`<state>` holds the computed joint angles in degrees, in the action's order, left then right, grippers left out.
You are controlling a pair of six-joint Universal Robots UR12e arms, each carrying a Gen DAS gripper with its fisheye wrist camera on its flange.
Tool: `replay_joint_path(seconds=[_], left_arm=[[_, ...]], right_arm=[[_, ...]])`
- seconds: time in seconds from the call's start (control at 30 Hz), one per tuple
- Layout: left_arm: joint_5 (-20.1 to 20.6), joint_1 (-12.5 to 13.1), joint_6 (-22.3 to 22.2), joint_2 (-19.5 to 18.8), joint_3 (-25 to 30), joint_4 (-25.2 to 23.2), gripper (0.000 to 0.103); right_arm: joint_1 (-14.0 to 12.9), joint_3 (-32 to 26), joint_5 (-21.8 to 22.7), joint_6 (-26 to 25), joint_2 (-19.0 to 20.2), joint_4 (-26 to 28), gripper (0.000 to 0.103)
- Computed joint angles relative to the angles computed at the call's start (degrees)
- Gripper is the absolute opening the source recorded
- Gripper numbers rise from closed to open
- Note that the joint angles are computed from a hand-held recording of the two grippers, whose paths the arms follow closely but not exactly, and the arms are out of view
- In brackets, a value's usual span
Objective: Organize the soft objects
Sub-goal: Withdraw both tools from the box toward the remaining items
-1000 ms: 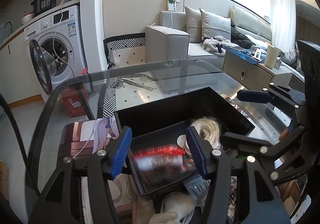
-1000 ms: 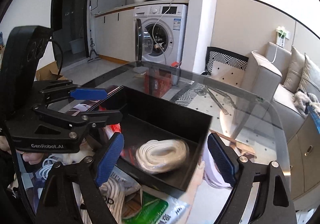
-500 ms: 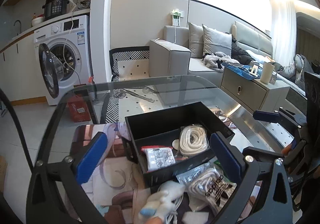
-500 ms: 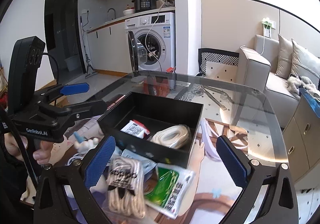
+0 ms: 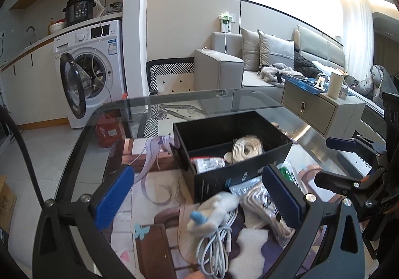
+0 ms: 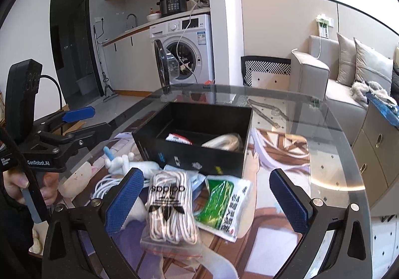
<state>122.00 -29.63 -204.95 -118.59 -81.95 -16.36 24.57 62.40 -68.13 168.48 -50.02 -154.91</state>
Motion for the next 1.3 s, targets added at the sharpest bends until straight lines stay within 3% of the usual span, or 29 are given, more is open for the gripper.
replay_joint_path(seconds=[0.3, 0.6, 1.3], left_arm=[[-1.01, -0.22, -1.34, 0.43, -1.60, -1.27, 0.103], [-1.63, -0.22, -3.99, 0.98, -3.24, -2.32, 0.103], [-3.59, 0.20, -5.63, 0.57, -4.38, -3.67, 0.103]], right_arm=[[0.09, 1.44, 0.32, -1.11, -0.28, 0.39, 0.102], [0.70, 0.79, 0.16, -3.06, 0.30, 3.63, 0.102], [1.91, -1.18, -2.14, -4.99, 1.76, 9.15, 0.102]])
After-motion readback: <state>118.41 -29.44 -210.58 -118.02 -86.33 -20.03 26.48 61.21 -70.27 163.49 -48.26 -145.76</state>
